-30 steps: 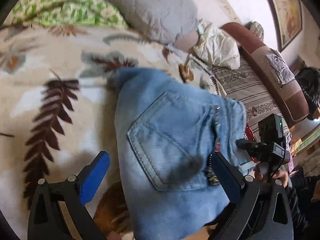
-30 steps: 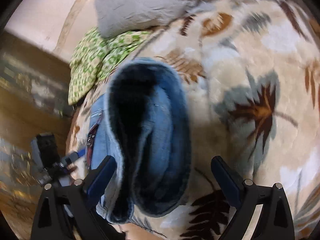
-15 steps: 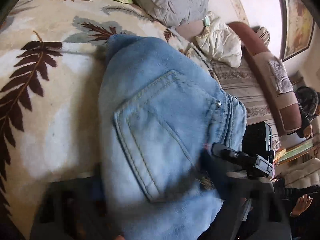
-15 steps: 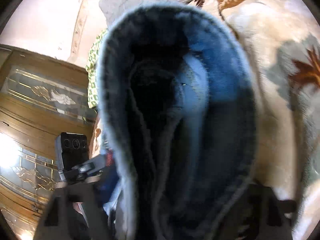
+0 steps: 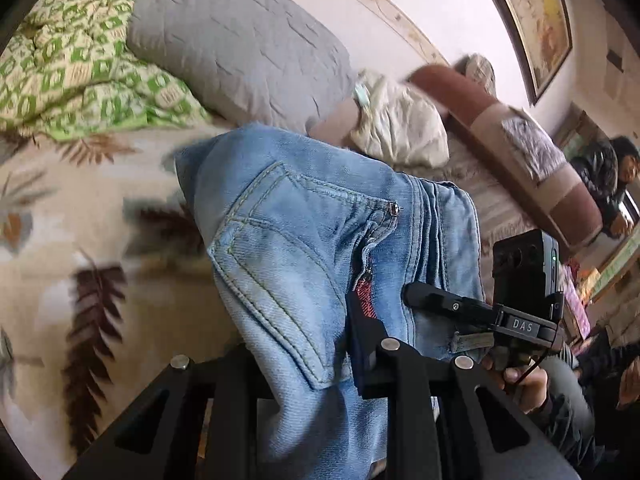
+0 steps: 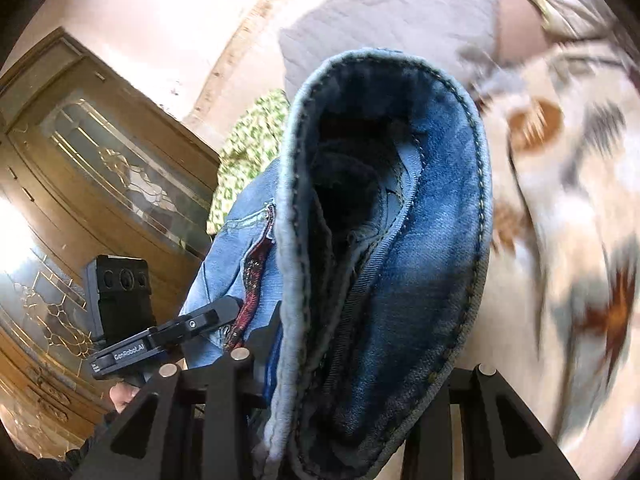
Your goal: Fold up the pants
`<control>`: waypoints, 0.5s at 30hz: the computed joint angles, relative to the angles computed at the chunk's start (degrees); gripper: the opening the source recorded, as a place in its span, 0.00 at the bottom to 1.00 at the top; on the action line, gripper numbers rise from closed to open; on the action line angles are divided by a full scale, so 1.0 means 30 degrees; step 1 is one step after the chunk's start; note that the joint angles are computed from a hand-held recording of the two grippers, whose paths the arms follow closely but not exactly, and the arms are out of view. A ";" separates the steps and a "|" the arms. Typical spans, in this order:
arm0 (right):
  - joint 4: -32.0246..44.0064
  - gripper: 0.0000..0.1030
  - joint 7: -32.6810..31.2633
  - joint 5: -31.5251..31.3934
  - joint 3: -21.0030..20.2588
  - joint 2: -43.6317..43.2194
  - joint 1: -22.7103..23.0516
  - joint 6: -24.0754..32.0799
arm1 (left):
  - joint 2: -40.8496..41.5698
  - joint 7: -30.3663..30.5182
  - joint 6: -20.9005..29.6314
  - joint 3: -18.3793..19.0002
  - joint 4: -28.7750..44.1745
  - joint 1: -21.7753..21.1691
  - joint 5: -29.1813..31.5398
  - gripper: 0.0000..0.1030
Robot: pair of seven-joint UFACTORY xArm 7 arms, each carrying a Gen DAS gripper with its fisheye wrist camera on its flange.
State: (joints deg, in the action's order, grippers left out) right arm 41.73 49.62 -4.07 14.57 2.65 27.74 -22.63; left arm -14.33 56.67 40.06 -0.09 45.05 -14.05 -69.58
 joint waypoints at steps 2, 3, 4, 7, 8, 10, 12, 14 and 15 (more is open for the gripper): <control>0.1535 0.38 0.1064 -0.2048 0.0039 0.0740 -0.0963 0.0970 | 0.1355 0.0063 0.0033 0.0166 0.1263 0.0175 -0.0212 0.20; 0.2429 0.38 0.1923 -0.3481 0.0428 0.1396 -0.1869 0.1335 | 0.2219 -0.0053 -0.0049 0.0120 0.1920 0.0337 -0.0252 0.20; 0.3198 0.38 0.2316 -0.4273 0.0837 0.2050 -0.2574 0.1722 | 0.2870 -0.0383 -0.0052 0.0023 0.2353 0.0554 -0.0146 0.20; 0.4815 0.38 0.3006 -0.5710 0.3376 0.4218 -0.5488 0.2802 | 0.5302 -0.1683 -0.0630 -0.0590 0.3597 0.1131 0.1029 0.20; 0.5486 0.38 0.2899 -0.5909 0.4258 0.5353 -0.6323 0.3361 | 0.6289 -0.2498 -0.0683 -0.0773 0.3964 0.1344 0.1884 0.20; 0.6417 0.39 0.2363 -0.5692 0.4953 0.7024 -0.6773 0.4446 | 0.7523 -0.2458 -0.0679 -0.0719 0.4234 0.1270 0.1802 0.20; 0.5969 0.49 0.1795 -0.4922 0.4365 0.7596 -0.6219 0.2949 | 0.7872 -0.1303 0.0257 -0.1578 0.4157 0.2795 -0.0152 0.21; 0.5423 0.66 0.2475 -0.4946 0.5696 0.7894 -0.7685 0.1993 | 0.7916 -0.1693 0.0051 -0.1741 0.4200 0.3032 -0.0036 0.39; 0.5381 0.72 0.2619 -0.4770 0.5794 0.7766 -0.7844 0.2437 | 0.7740 -0.2245 -0.0741 -0.1850 0.4060 0.2896 0.0390 0.65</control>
